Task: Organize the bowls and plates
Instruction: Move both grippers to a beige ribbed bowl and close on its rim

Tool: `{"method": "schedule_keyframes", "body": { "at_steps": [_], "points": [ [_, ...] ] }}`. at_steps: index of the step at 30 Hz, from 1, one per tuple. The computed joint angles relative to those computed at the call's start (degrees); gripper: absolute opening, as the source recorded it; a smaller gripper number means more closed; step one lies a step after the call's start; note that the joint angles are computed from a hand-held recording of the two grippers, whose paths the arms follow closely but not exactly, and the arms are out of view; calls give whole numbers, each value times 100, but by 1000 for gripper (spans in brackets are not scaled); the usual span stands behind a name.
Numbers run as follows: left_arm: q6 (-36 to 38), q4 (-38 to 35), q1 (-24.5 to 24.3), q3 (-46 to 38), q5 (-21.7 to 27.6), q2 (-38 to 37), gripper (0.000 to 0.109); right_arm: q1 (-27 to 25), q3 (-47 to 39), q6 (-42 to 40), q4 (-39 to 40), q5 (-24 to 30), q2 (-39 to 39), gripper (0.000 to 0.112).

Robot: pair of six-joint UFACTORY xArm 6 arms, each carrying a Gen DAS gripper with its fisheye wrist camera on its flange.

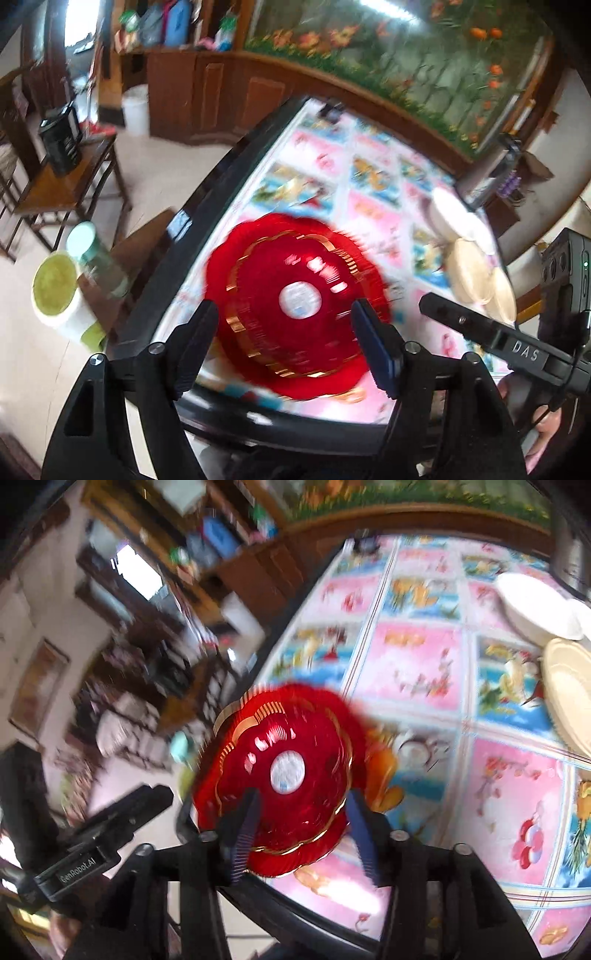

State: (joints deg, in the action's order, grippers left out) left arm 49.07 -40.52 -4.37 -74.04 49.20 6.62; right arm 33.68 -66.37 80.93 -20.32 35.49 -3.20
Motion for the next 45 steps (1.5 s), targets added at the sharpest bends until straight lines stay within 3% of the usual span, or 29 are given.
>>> {"method": "schedule_keyframes", "body": {
  "at_steps": [4,11,15,19,25,34,39,45],
  "points": [
    [336,-250,-400,482,-242,-433,74,24,981,1692,-1520,-200,-966,59],
    [389,19,-1275,1057,-114,-851,74,-1,2711,3467,-2577,8,-2845,59],
    [98,249,-1753,1213,-19,-856,74,89,3656,3949,-2581,630,-4080,59],
    [-545,435,-2192,1011,-125,-563,74,-44,4436,4230,-2411,829,-5132,60],
    [-1560,731,-2675,230,-145,159,74,-718,5355,4469,-2332,507,-6261,60],
    [-2470,1095,-3063,-965,66,1194,74,-1951,6095,3979,-1721,-483,-6767,63],
    [-2764,1172,-3155,-1473,204,1623,74,-2741,6301,3590,-1406,-1496,-6419,64],
    [-2832,1119,-3240,-1845,390,1957,74,-3122,6335,3707,-1525,-1956,-5984,63]
  ]
}}
